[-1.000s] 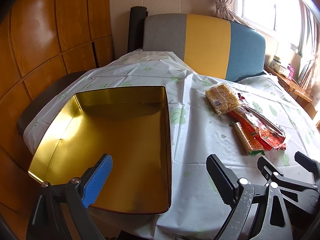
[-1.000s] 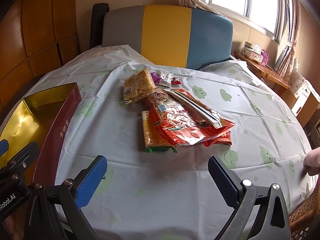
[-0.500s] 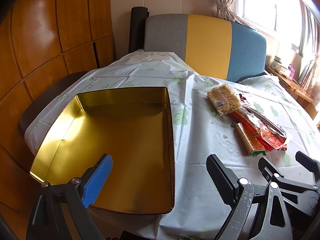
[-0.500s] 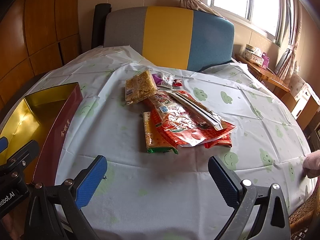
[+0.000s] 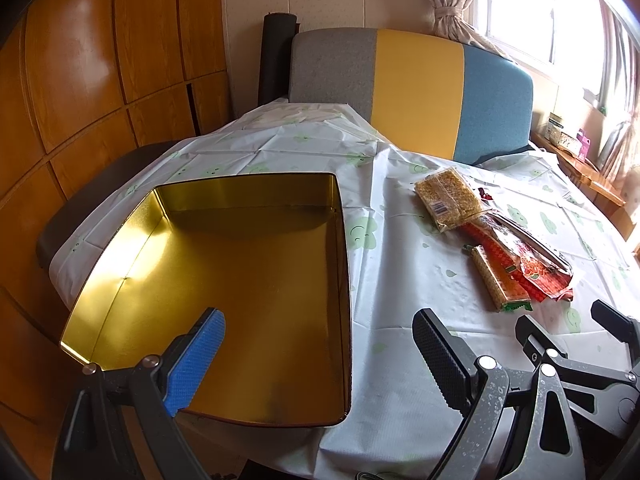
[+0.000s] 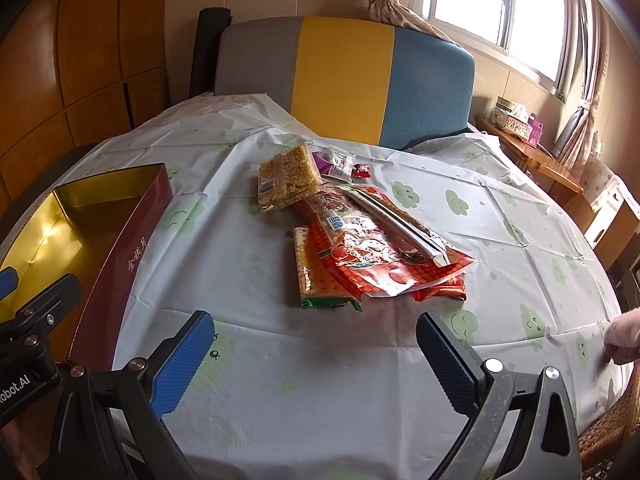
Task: Organize snacks
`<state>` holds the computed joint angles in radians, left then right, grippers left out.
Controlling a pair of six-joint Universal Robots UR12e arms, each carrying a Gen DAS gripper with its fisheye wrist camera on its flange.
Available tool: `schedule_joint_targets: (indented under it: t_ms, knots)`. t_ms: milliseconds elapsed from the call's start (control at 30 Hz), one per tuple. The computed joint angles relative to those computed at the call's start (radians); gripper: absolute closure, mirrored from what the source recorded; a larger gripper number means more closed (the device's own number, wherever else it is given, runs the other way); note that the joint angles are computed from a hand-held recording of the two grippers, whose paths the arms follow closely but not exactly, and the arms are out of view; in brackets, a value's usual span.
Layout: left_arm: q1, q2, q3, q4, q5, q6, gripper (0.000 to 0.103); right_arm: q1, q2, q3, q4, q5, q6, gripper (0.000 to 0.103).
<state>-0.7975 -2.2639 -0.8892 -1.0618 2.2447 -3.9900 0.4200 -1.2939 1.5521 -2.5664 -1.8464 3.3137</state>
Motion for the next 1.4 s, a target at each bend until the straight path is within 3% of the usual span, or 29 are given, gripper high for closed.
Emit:
schedule_joint_targets:
  t_ms: [433,800,1067,1267,1300,1400]
  knots:
    - [0.000,-0.007,0.012,-0.006,-0.006,0.009,0.008,-0.010,0.000,-0.005,0.004,0.018,-0.019,0.000]
    - [0.005,-0.013,0.021,-0.003,-0.045,0.027,0.008,-0.045,0.003,-0.033,0.042,0.059,-0.102,0.000]
    - [0.021,-0.032,0.057,0.065,-0.107,0.121,0.008,-0.127,0.021,-0.097,0.103,0.151,-0.188,0.000]
    - [0.058,-0.050,0.104,0.046,-0.321,0.081,0.008,-0.191,0.058,-0.148,0.176,0.152,-0.177,0.000]
    - [0.060,-0.060,0.127,0.021,-0.332,0.072,0.008,-0.199,0.060,-0.147,0.169,0.158,-0.180,0.000]
    - [0.056,-0.113,0.232,-0.072,-0.271,0.085,0.008,-0.217,0.063,-0.132,0.151,0.173,-0.164,0.000]
